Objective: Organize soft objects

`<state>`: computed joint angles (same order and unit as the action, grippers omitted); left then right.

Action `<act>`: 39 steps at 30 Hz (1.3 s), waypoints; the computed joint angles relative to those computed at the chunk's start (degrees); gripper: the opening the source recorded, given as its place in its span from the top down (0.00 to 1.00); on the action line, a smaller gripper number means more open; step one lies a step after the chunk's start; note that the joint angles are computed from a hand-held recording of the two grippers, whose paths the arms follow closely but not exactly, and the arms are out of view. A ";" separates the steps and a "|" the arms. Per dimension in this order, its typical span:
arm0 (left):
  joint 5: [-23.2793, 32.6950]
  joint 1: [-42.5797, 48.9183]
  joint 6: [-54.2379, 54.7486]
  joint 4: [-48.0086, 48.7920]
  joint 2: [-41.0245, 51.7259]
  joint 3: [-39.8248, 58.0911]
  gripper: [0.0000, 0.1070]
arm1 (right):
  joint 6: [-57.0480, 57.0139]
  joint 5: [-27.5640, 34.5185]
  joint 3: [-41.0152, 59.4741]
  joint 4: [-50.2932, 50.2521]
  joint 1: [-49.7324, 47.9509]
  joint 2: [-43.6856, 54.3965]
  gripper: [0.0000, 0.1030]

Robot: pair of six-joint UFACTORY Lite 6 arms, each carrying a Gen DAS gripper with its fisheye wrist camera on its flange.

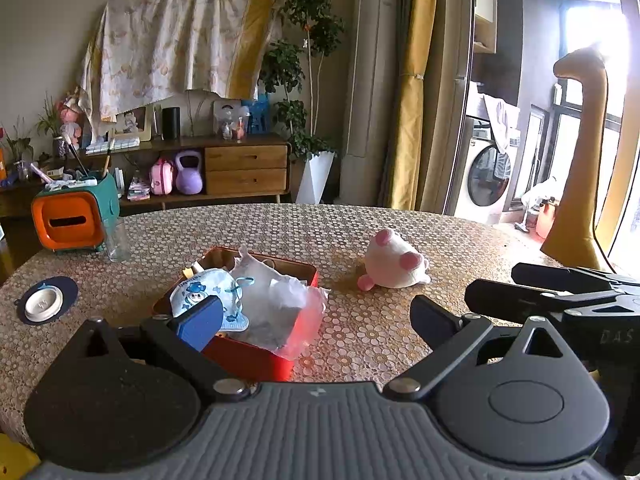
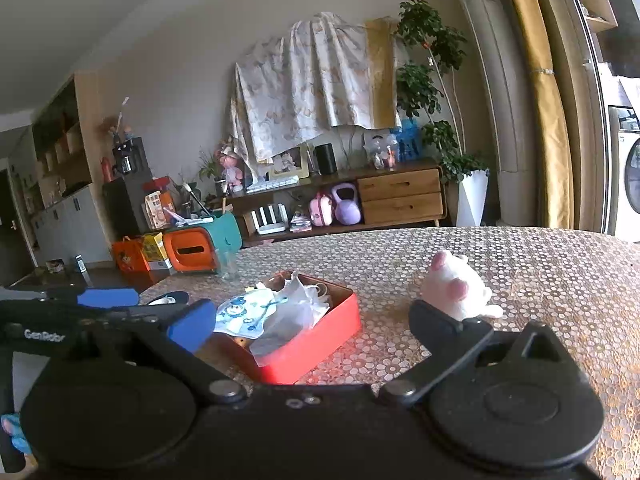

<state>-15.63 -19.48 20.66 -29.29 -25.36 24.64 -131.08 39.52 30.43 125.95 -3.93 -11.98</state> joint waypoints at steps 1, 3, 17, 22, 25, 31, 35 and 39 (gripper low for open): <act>0.18 0.13 -0.92 0.99 -0.24 -0.06 0.06 | 0.01 -0.07 0.09 0.07 0.11 0.09 0.00; 0.35 0.54 -3.17 3.44 -0.48 -0.12 0.06 | -0.67 -0.43 -0.06 0.74 0.33 0.00 0.00; 0.55 0.85 -3.83 4.07 -0.59 0.07 0.06 | -1.14 -0.96 0.05 1.16 0.69 0.25 0.00; 0.92 1.64 -6.37 6.77 -0.61 -0.05 0.06 | -1.46 -1.35 -0.12 1.66 1.38 0.08 0.00; 1.08 2.07 -7.19 7.73 -1.01 -0.43 0.06 | -1.68 -1.65 -0.26 2.18 1.84 -0.09 0.00; 0.81 2.08 -7.63 8.17 -0.99 -0.67 0.06 | -1.47 -1.84 -0.07 2.19 2.05 0.18 0.00; 1.25 2.23 -8.98 9.21 -1.26 -0.81 0.06 | -1.62 -1.94 -0.14 2.50 2.04 0.26 0.00; 1.54 2.46 -9.56 9.85 -1.37 -0.80 0.06 | -1.73 -1.98 -0.27 2.97 2.22 0.37 0.00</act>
